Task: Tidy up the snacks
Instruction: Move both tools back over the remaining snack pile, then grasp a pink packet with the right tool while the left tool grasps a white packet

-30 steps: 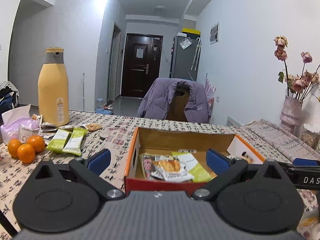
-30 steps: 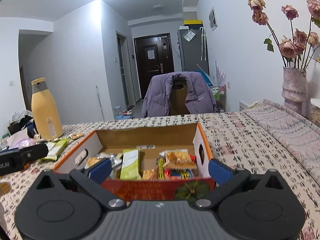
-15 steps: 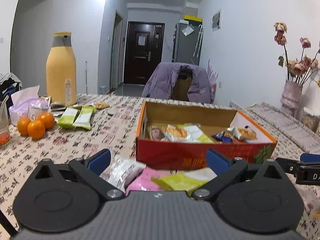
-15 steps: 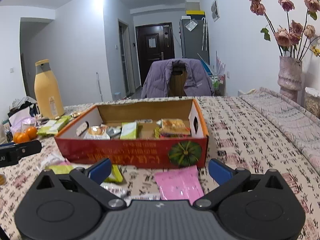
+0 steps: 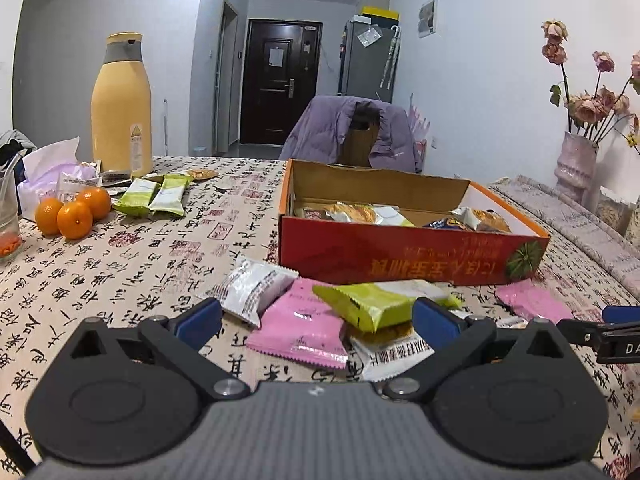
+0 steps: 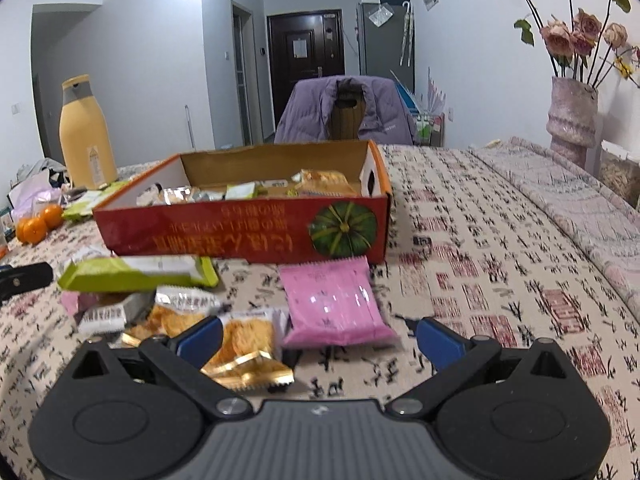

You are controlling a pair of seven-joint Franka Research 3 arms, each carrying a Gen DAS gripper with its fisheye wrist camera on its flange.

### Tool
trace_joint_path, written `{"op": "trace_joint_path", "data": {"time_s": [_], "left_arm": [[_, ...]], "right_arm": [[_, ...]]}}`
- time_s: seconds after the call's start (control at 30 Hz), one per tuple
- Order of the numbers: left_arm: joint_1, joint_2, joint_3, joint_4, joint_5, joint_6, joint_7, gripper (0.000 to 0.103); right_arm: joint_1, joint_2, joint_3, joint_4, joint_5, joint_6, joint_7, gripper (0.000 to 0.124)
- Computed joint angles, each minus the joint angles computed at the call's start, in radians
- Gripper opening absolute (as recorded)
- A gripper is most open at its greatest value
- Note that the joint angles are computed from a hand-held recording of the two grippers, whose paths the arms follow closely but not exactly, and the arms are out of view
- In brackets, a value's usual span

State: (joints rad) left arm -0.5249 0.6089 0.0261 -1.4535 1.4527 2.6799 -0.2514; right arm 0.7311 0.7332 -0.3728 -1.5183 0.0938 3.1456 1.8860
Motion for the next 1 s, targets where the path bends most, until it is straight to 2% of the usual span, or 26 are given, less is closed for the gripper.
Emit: {"op": "trace_joint_path", "data": {"time_s": [0.27, 0.37, 0.47, 0.57, 0.67, 0.8, 0.83, 0.87, 0.97, 1.0], "left_arm": [[0.004, 0.006, -0.002, 0.002, -0.019, 0.014, 0.009, 0.103], [0.001, 0.007, 0.001, 0.003, -0.024, 0.014, 0.012, 0.103], [0.000, 0.006, 0.003, 0.001, -0.028, 0.015, 0.014, 0.103], [0.000, 0.002, 0.003, -0.007, -0.034, 0.013, 0.019, 0.103], [0.003, -0.001, 0.002, -0.013, -0.041, 0.013, 0.023, 0.103], [0.005, -0.005, 0.000, -0.019, -0.049, 0.014, 0.027, 0.103], [0.006, -0.006, -0.001, -0.021, -0.050, 0.015, 0.029, 0.103], [0.006, -0.007, -0.001, -0.023, -0.051, 0.015, 0.030, 0.103], [0.008, -0.010, -0.002, -0.030, -0.057, 0.015, 0.031, 0.103], [0.009, -0.010, -0.004, -0.031, -0.061, 0.014, 0.034, 0.103]], "right_arm": [[-0.020, 0.028, 0.003, 0.051, -0.038, -0.066, 0.032, 0.103], [-0.034, 0.067, -0.003, 0.130, -0.068, -0.106, 0.051, 0.103], [-0.057, 0.121, -0.002, 0.243, -0.109, -0.194, 0.076, 0.103], [-0.094, 0.176, 0.025, 0.359, -0.147, -0.284, 0.082, 0.101], [-0.137, 0.213, 0.074, 0.434, -0.172, -0.327, 0.077, 0.100], [-0.223, 0.255, 0.194, 0.525, -0.161, -0.361, 0.041, 0.090], [-0.235, 0.261, 0.212, 0.540, -0.157, -0.374, 0.034, 0.084], [-0.241, 0.273, 0.219, 0.564, -0.156, -0.398, 0.032, 0.082], [-0.238, 0.278, 0.214, 0.563, -0.172, -0.387, 0.043, 0.078], [-0.240, 0.273, 0.219, 0.554, -0.175, -0.378, 0.037, 0.071]]}}
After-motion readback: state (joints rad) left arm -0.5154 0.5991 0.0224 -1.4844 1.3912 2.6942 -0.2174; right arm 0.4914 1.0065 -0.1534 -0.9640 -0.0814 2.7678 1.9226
